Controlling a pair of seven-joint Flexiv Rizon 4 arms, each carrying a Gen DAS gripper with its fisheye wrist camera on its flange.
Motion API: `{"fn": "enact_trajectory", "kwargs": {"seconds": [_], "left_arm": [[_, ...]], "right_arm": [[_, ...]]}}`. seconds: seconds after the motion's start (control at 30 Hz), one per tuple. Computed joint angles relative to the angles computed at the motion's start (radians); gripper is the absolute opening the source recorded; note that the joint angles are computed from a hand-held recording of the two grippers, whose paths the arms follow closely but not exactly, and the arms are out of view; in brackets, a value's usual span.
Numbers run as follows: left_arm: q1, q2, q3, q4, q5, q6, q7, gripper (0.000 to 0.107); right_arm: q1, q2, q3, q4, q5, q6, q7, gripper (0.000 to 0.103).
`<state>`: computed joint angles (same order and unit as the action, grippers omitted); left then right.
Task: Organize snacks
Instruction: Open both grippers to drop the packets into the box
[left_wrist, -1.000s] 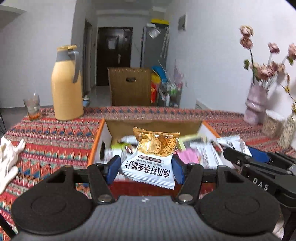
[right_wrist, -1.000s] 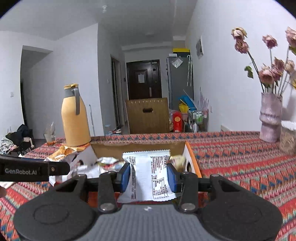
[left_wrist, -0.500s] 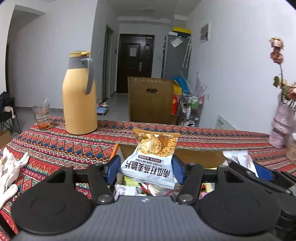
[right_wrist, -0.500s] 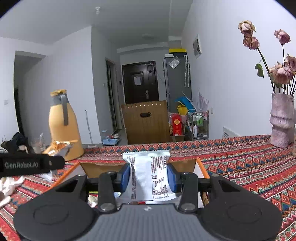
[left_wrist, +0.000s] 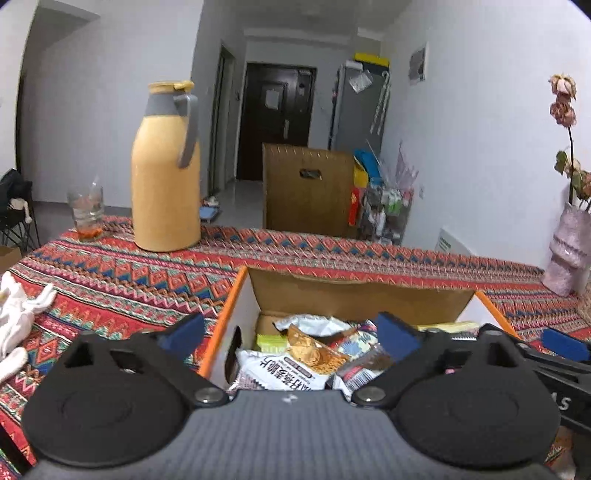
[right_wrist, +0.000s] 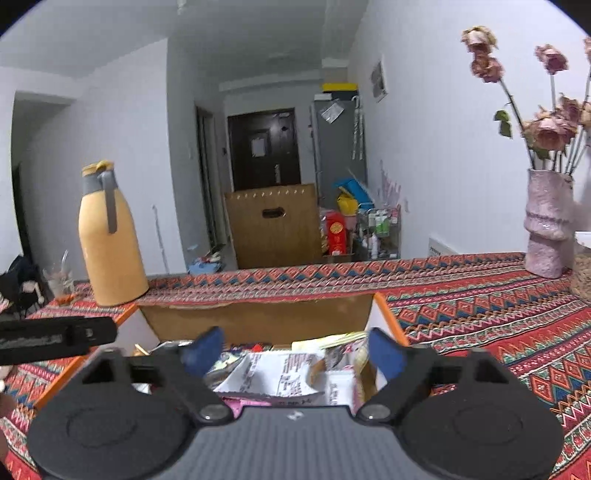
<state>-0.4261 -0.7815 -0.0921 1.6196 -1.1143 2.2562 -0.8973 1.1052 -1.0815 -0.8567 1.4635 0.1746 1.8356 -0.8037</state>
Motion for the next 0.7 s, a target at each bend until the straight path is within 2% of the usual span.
{"fn": "enact_trajectory", "kwargs": {"seconds": [0.03,0.07,0.37,0.43,0.7], "left_arm": [[-0.002,0.002,0.000,0.002,-0.001,0.007,-0.004,0.103],[0.002,0.006,-0.004,0.009,0.007,0.009,-0.016,0.103],[-0.004,0.032,-0.004,0.030,0.011,0.018,-0.026,0.103],[-0.002,0.056,-0.007,0.065,0.049,0.036,-0.059,0.103],[-0.032,0.148,0.002,0.213,0.136,0.122,-0.109,0.103]], "right_arm": [[0.003,-0.002,-0.006,0.002,0.009,0.001,0.006,0.102],[0.009,-0.007,-0.015,0.003,0.019,0.001,0.014,0.103],[0.022,0.011,-0.021,0.030,0.020,0.002,0.020,0.103],[0.032,0.021,-0.024,0.047,0.023,0.016,0.014,0.103],[0.137,0.074,-0.080,0.174,0.107,0.091,-0.076,0.103]]}}
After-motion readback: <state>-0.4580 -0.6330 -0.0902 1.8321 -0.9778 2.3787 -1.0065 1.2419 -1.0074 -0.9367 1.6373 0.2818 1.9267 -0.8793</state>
